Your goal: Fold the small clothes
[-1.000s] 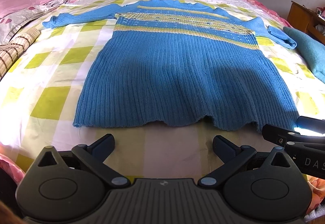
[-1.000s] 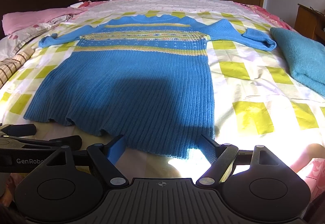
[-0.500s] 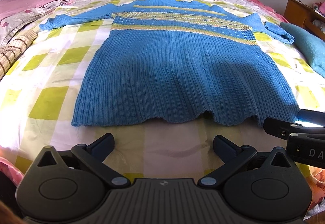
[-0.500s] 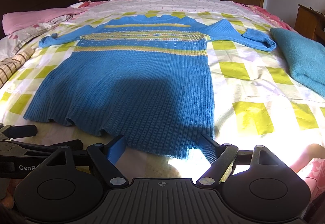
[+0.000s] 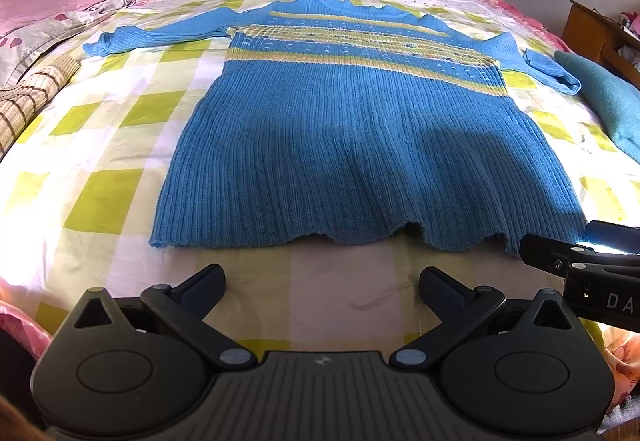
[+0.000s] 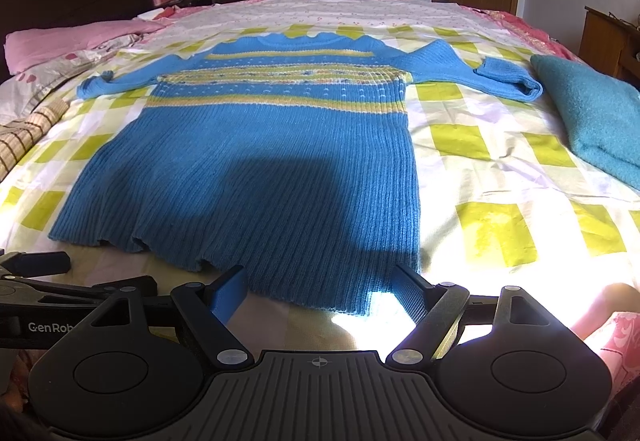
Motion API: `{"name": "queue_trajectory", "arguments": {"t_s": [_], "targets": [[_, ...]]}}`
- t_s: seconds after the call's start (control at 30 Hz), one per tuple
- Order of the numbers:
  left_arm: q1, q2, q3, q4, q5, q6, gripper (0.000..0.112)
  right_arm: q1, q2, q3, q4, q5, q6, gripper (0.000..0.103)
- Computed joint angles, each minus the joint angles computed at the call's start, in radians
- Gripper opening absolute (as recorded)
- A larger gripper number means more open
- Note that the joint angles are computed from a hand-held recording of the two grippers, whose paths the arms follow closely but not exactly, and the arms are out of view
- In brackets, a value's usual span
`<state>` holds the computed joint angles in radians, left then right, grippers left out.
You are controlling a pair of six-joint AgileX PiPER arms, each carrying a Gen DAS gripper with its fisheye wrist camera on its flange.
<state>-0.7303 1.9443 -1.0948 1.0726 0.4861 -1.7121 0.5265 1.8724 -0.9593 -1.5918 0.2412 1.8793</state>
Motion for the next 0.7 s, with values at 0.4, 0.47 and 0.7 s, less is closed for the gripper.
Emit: {"name": "queue_trajectory", "arguments": {"t_s": [0.4,0.47,0.7], "targets": [[-0.042,-0.015,0.012,0.128,0.065,-0.094,0.103,0.005,-0.01,0.011,-0.065,0.007,0.064,0.081],[-0.039,-0.015,0.013,0.129,0.067,-0.102,0.103,0.007,-0.011,0.012,-0.083,0.011,0.08,0.081],[-0.037,-0.019,0.02,0.137,0.064,-0.124,0.103,0.006,-0.015,0.019,-0.151,0.016,0.15,0.081]]}}
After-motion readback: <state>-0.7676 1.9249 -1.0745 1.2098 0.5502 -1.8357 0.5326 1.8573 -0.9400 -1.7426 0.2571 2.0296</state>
